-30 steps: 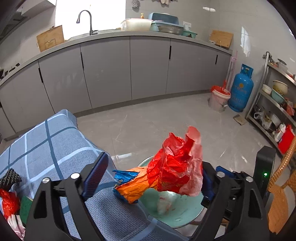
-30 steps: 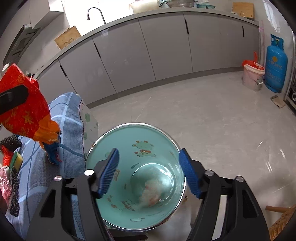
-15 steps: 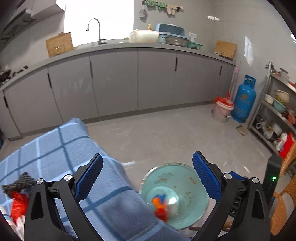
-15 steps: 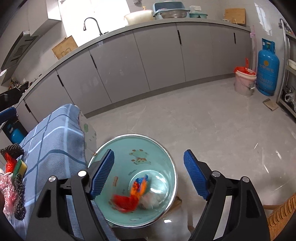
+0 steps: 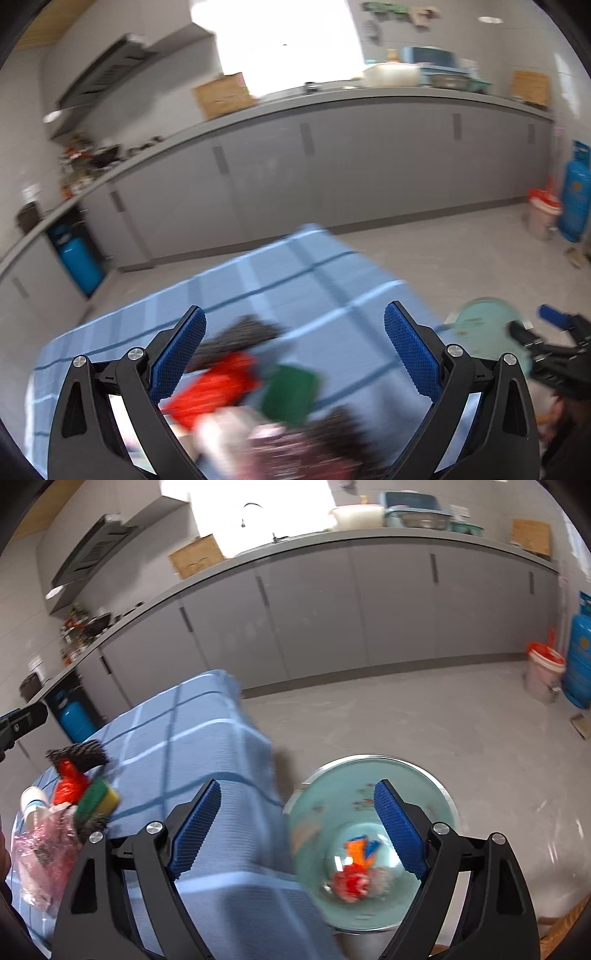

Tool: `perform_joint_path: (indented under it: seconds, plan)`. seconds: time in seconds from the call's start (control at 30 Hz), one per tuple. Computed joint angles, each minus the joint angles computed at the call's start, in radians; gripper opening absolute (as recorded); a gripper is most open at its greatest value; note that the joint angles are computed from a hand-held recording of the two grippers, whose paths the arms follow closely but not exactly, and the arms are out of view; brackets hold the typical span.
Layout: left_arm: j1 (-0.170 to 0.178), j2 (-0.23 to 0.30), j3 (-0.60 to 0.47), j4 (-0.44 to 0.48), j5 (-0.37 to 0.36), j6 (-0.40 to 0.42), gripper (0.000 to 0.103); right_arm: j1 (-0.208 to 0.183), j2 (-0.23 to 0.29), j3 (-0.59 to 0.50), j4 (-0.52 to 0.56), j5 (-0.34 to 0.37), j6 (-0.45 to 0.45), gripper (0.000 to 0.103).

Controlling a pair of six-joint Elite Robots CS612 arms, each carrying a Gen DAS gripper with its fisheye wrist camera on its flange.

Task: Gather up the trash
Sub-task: 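Grasp the white paper cup with left tool while right tool grasps the green sponge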

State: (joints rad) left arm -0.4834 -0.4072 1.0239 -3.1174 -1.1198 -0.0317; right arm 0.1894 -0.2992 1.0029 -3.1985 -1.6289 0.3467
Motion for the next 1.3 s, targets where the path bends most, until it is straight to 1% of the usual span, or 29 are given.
perform_joint_path:
  seconds: [0.03, 0.1, 0.17, 0.2, 0.3, 0.37, 0.43, 0.47, 0.5, 0.57, 0.67, 0.77, 0.87, 0.93, 1.1, 1.2, 1.3]
  plan:
    - [0.009, -0.011, 0.023, 0.000, 0.043, -0.010, 0.096, 0.004, 0.002, -0.009, 0.005, 0.006, -0.008, 0.085]
    - [0.023, -0.026, 0.056, 0.001, 0.077, -0.023, 0.096, 0.013, 0.006, -0.024, 0.020, 0.019, -0.021, 0.086]
    - [0.041, -0.052, 0.105, 0.029, 0.111, -0.065, 0.096, 0.023, 0.008, -0.037, 0.032, 0.030, -0.034, 0.088]
    - [0.049, -0.060, 0.121, 0.038, 0.111, -0.083, 0.096, 0.030, 0.011, -0.048, 0.043, 0.034, -0.045, 0.090]
    - [0.075, -0.089, 0.182, 0.053, 0.099, -0.149, 0.096, 0.044, 0.022, -0.078, 0.067, 0.046, -0.075, 0.091]
    - [0.088, -0.098, 0.204, 0.078, 0.077, -0.186, 0.096, 0.053, 0.034, -0.110, 0.094, 0.062, -0.092, 0.091]
    - [0.094, -0.099, 0.212, 0.093, 0.073, -0.216, 0.096, 0.062, 0.046, -0.143, 0.117, 0.069, -0.107, 0.091]
    - [0.100, -0.100, 0.215, 0.100, 0.058, -0.231, 0.096, 0.067, 0.051, -0.158, 0.126, 0.071, -0.114, 0.091]
    - [0.108, -0.100, 0.214, 0.104, 0.026, -0.251, 0.096, 0.072, 0.056, -0.171, 0.133, 0.075, -0.126, 0.091]
    - [0.113, -0.092, 0.205, 0.117, -0.003, -0.266, 0.096, 0.080, 0.059, -0.183, 0.141, 0.078, -0.145, 0.091]
    - [0.120, -0.075, 0.174, 0.175, -0.024, -0.300, 0.097, 0.091, 0.064, -0.200, 0.160, 0.081, -0.166, 0.091]
    - [0.134, -0.058, 0.136, 0.250, -0.091, -0.340, 0.097, 0.098, 0.070, -0.214, 0.183, 0.080, -0.176, 0.091]
    - [0.144, -0.049, 0.125, 0.269, -0.128, -0.369, 0.097, 0.104, 0.076, -0.234, 0.202, 0.077, -0.186, 0.091]
    - [0.150, -0.050, 0.132, 0.244, -0.150, -0.388, 0.096, 0.107, 0.083, -0.253, 0.216, 0.074, -0.199, 0.091]
    - [0.156, -0.064, 0.160, 0.195, -0.173, -0.385, 0.076, 0.110, 0.103, -0.301, 0.251, 0.082, -0.209, 0.091]
    - [0.155, -0.073, 0.173, 0.179, -0.176, -0.383, 0.068, 0.113, 0.119, -0.341, 0.289, 0.077, -0.211, 0.091]
    - [0.157, -0.078, 0.178, 0.166, -0.188, -0.375, 0.063, 0.119, 0.142, -0.396, 0.337, 0.060, -0.210, 0.091]
